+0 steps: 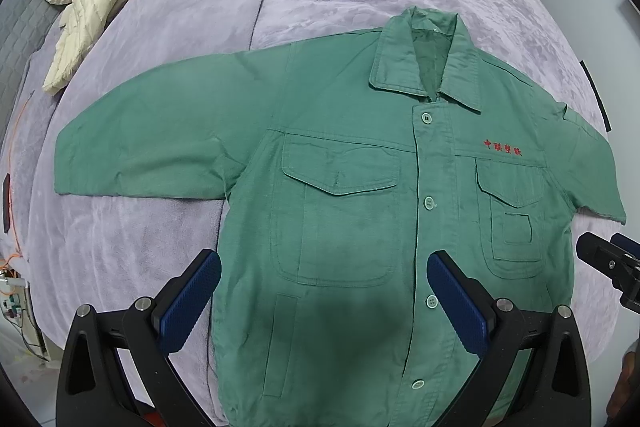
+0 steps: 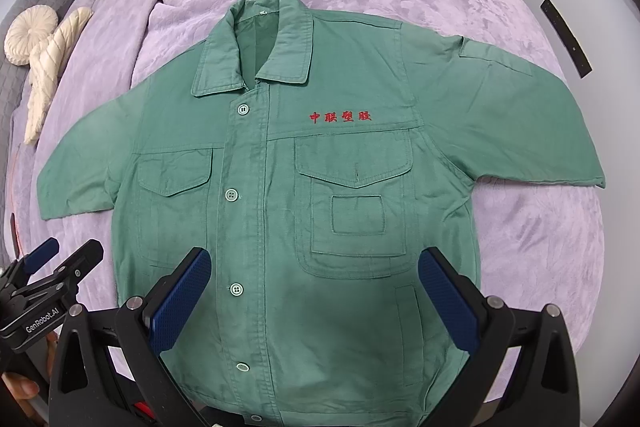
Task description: Fold small clothes
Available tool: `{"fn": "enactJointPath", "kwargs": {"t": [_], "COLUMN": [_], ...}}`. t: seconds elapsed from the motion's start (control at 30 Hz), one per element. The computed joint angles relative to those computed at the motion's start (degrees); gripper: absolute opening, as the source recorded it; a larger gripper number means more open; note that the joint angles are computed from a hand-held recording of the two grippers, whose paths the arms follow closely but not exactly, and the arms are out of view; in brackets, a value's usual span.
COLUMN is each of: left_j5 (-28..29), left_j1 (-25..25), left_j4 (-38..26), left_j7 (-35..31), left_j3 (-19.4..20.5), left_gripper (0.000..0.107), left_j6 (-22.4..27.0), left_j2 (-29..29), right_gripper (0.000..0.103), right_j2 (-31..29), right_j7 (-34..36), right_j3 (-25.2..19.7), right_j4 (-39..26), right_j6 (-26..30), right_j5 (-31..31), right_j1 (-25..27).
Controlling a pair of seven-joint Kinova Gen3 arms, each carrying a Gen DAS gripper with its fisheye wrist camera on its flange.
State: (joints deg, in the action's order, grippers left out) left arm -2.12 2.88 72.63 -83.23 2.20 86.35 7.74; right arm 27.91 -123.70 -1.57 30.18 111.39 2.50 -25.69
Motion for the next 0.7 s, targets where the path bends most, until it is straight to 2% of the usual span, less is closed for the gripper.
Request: {"fn": "enactJointPath", "kwargs": {"t": [0.7], "left_j5": [2.6], "left_j1": [-2.5], "left_j4": [2.6], "left_j7": [-2.2], "left_j3": [-0.9], "left_gripper": [0.103], "left_j6": [-2.1], "left_j2": [0.2], "right_gripper": [0.103], "right_j2": [1.2], "right_j7": [-1.2], "right_j3": [0.2], "right_j4": [0.8], "right_j6": [1.5], "right_j5": [1.1], "right_j1": [-1.4]}}
